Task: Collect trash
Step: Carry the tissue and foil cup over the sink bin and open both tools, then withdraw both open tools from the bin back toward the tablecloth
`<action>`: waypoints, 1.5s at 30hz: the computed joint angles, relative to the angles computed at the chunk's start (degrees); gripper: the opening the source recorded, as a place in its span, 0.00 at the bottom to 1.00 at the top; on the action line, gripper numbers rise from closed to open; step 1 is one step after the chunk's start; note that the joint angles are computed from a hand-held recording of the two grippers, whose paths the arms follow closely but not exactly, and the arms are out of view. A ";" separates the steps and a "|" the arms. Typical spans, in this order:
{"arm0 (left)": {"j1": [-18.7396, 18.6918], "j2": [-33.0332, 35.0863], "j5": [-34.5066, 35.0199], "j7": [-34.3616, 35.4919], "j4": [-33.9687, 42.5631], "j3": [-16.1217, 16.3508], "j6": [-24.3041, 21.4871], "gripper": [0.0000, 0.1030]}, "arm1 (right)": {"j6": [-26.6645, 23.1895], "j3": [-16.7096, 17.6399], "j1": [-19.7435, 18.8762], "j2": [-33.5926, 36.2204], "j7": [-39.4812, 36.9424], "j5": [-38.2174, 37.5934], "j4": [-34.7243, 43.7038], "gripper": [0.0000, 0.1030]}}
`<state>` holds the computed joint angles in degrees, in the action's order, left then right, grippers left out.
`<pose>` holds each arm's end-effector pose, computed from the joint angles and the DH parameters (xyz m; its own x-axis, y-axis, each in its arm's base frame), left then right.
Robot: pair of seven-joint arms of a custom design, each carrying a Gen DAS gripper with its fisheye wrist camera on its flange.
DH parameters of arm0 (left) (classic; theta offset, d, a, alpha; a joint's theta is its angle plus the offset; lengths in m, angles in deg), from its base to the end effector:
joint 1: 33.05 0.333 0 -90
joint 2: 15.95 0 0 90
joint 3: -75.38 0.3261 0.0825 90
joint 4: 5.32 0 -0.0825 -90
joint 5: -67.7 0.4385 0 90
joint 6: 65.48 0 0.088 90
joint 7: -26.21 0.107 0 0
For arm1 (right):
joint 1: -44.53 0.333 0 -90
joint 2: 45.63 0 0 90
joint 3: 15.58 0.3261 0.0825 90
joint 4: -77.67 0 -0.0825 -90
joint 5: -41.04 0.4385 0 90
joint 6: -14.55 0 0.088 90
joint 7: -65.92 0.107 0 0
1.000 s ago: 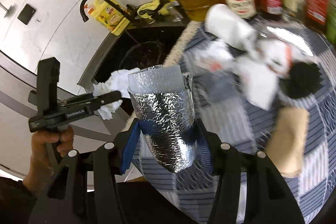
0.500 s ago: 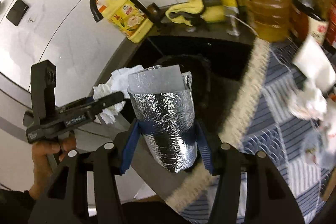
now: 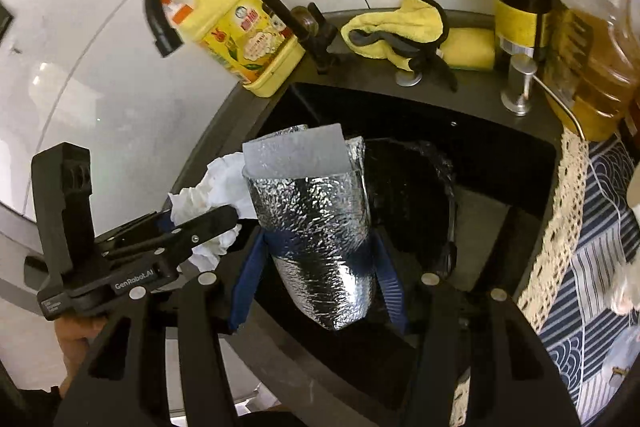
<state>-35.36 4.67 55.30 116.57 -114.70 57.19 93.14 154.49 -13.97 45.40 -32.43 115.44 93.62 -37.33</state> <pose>0.6721 -0.2251 0.3486 -0.1944 -0.9429 0.2703 -0.8897 0.0535 -0.4534 0.6581 0.0292 0.3390 0.1777 -0.8468 -0.5013 -0.9244 0.0310 -0.3801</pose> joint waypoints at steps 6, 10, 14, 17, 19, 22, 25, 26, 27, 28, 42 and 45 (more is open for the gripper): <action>0.65 4.13 0.25 0.23 4.04 -0.10 -2.07 0.46 | -0.87 0.24 -0.01 4.97 5.04 -2.96 5.07 0.53; 1.06 6.65 0.39 0.39 6.90 -0.29 -3.34 0.49 | -2.04 0.67 -0.54 7.51 6.78 -4.66 8.01 0.53; 0.88 8.78 1.17 -0.31 9.42 -0.06 -5.18 0.64 | -2.58 1.26 -1.12 8.87 7.16 -5.42 9.64 0.68; 0.56 9.88 1.91 -1.12 10.64 0.25 -6.14 0.65 | -2.88 1.46 -1.76 9.71 8.43 -4.84 10.51 0.78; 0.38 10.27 2.47 -1.57 11.03 0.49 -6.48 0.65 | -3.67 1.53 -2.25 10.08 8.77 -4.71 10.96 0.78; 0.31 10.21 3.12 -1.89 11.00 0.61 -6.52 0.65 | -3.39 1.52 -2.73 9.58 9.27 -4.16 10.42 0.78; 0.40 9.64 3.49 -1.80 10.37 0.49 -5.85 0.65 | -2.13 1.46 -2.91 8.19 8.92 -3.51 8.87 0.78; 0.38 9.26 3.66 -1.77 9.93 0.49 -5.47 0.65 | -1.92 1.43 -2.94 7.78 8.82 -3.27 8.45 0.78; 0.34 8.80 3.86 -1.70 9.43 0.48 -5.07 0.65 | -1.68 1.43 -3.03 7.19 8.50 -2.87 7.81 0.78; 0.29 8.26 4.05 -1.66 8.80 0.49 -4.58 0.65 | -1.48 1.39 -3.07 6.79 8.12 -2.55 7.37 0.78; 1.27 0.29 1.02 3.66 -0.25 -2.29 -0.43 0.65 | 4.28 -2.18 -2.39 -5.34 5.74 0.14 -6.77 0.78; 0.67 -0.48 -0.15 5.96 -0.92 -2.56 -1.51 0.65 | 6.49 -3.51 -2.24 -8.67 6.81 -1.69 -10.83 0.78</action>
<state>-34.68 4.19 55.15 122.53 -115.61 54.63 91.63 160.98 -17.48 43.16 -41.10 122.25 91.93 -48.16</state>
